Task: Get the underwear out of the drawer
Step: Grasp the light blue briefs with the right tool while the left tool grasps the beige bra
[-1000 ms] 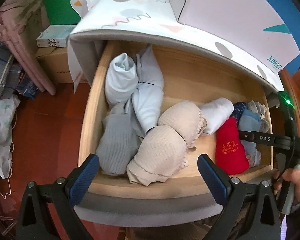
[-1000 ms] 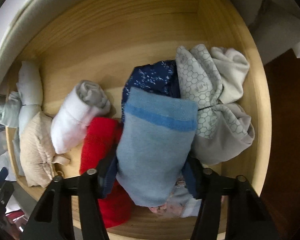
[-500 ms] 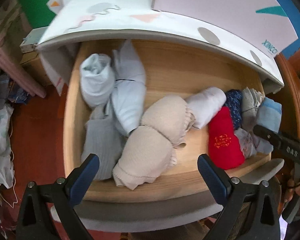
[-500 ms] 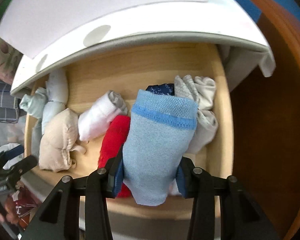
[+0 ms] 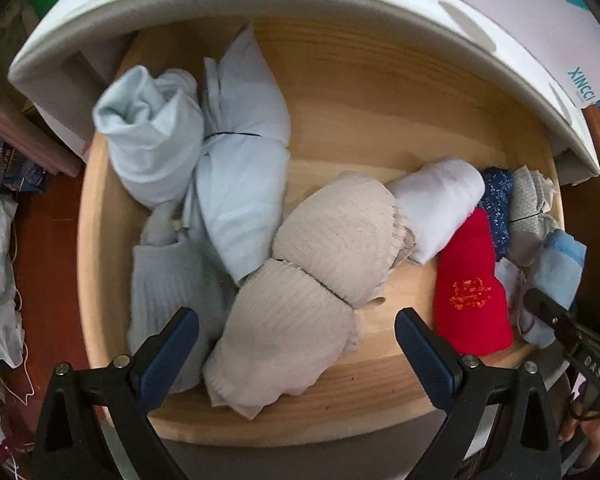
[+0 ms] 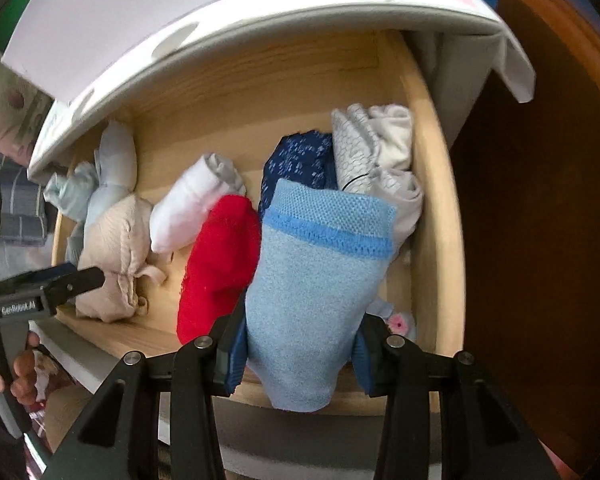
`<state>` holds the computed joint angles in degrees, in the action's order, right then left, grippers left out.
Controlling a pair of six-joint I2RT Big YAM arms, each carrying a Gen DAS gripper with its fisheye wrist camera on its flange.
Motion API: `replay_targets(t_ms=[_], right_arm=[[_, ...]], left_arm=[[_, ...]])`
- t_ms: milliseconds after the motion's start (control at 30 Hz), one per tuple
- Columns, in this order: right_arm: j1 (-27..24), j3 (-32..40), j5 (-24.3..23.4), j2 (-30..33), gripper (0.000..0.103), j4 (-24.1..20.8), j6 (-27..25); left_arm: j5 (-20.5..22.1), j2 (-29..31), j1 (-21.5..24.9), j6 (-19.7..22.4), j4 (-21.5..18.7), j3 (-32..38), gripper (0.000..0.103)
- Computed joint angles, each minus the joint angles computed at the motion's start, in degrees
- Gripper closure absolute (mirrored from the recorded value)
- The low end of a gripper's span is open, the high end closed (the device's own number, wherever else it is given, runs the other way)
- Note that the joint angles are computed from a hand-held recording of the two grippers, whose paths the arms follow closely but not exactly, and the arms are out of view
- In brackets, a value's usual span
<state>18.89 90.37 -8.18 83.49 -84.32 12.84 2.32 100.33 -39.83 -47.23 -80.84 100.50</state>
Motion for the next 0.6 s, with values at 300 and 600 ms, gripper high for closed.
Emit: replay_targets(t_ms=[300,600], right_arm=[[1.58,0.52,2.32,0.55,0.063,-0.29,-1.97],[3.50,0.17,2.57,1.61,0.063,0.98,0.75]], left_arm=[[0.29,3.84,-0.01,-1.08,-3.28,3.18,0.019],[-0.17,4.82,-0.52,-0.06,-4.79,4.60,0.047]])
